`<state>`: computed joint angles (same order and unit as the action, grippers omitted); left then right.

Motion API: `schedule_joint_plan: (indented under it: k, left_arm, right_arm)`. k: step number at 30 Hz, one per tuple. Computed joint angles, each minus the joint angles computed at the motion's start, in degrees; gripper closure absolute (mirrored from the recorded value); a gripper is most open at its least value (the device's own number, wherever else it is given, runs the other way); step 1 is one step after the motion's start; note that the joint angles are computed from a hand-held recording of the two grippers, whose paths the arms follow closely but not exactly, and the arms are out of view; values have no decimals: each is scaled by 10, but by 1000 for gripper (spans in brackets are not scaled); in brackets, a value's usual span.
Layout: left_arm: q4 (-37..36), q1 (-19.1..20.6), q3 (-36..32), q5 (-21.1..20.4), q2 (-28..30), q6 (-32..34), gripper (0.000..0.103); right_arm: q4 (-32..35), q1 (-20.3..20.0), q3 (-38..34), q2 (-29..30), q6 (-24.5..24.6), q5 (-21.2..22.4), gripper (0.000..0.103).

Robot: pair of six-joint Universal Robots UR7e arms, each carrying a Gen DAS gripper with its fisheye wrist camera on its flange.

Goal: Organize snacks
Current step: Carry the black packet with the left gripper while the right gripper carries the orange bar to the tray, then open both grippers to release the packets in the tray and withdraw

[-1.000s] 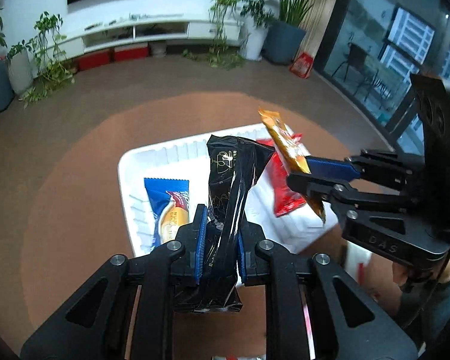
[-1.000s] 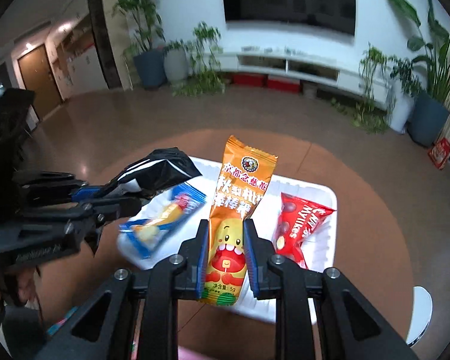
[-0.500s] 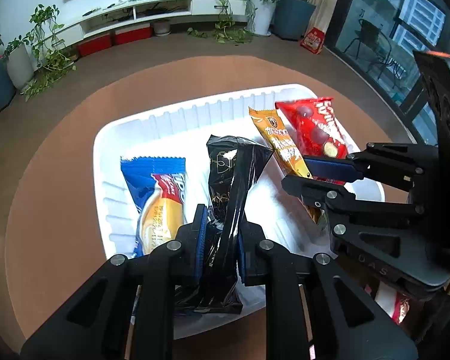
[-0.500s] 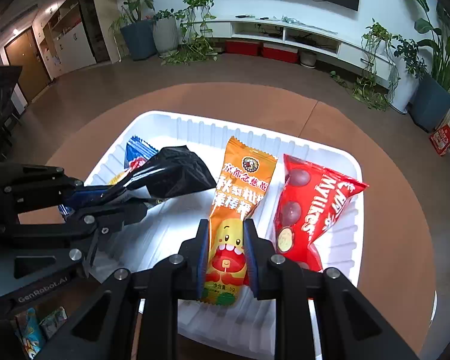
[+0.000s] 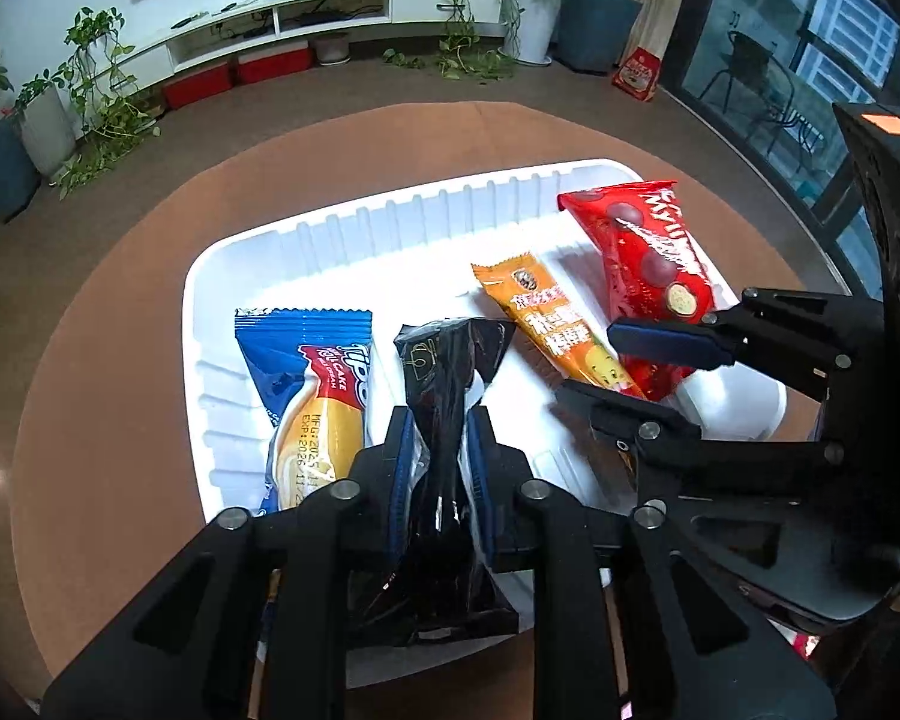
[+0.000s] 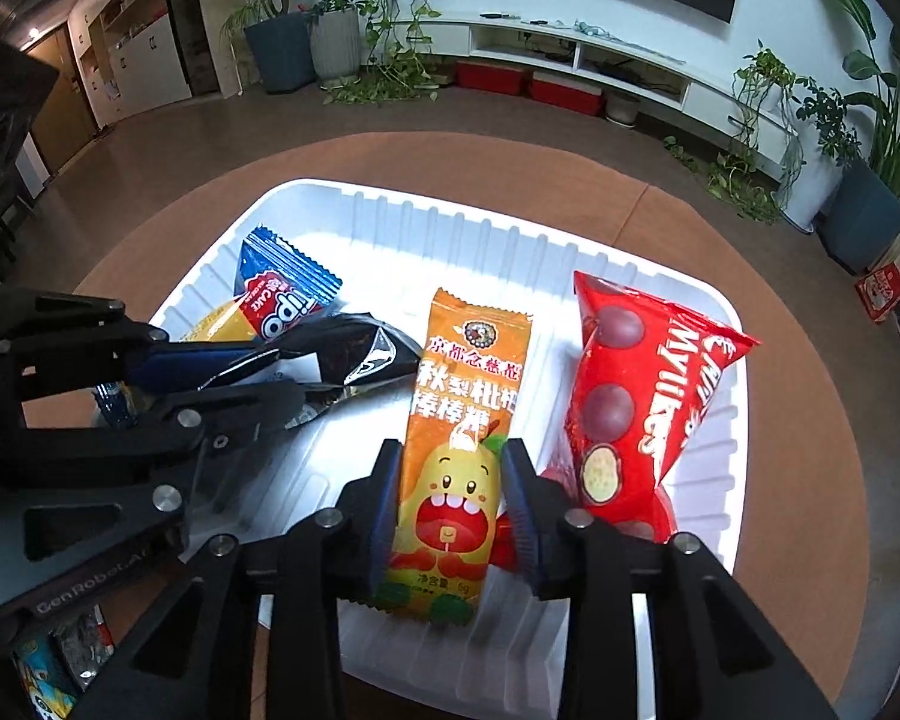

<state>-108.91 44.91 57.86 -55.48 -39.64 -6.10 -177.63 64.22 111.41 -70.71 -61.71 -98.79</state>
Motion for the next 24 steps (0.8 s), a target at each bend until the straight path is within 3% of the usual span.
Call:
schedule_joint_plan:
  k: [2, 4, 6, 8, 13, 15, 19, 21, 24]
  left_arm:
    - [-5, -2, 4, 7, -4, 0, 66]
    - [-19, -3, 11, 10, -11, -2, 45]
    - [-29, -3, 18, 7, -23, -4, 18]
    - [-29, -5, 26, 5, -37, -3, 9]
    - [-41, -29, 68, 24, -92, 3, 0]
    - [-72, -42, 107, 24, -130, 28, 0]
    - [-184, -68, 218, 0, -228, 117, 0]
    - [-132, -75, 239, -37, -271, 105, 0]
    - [-95, -96, 299, -10, -328, 84, 0]
  right_arm:
    - [-8, 1, 5, -4, -4, 1, 62]
    - [-11, 0, 9, -10, -8, 0, 61]
    - [-6, 0, 11, -19, -7, 2, 61]
    - [-1, -1, 13, -31, -1, 11, 51]
    - [-16, -3, 48, -85, 0, 60, 34]
    - [-15, -13, 71, -123, 3, 110, 28]
    - [-9, -50, 109, -200, 13, 230, 20]
    - [1, -80, 133, -246, 23, 300, 17]
    - [21, -147, 164, -310, 46, 412, 13]
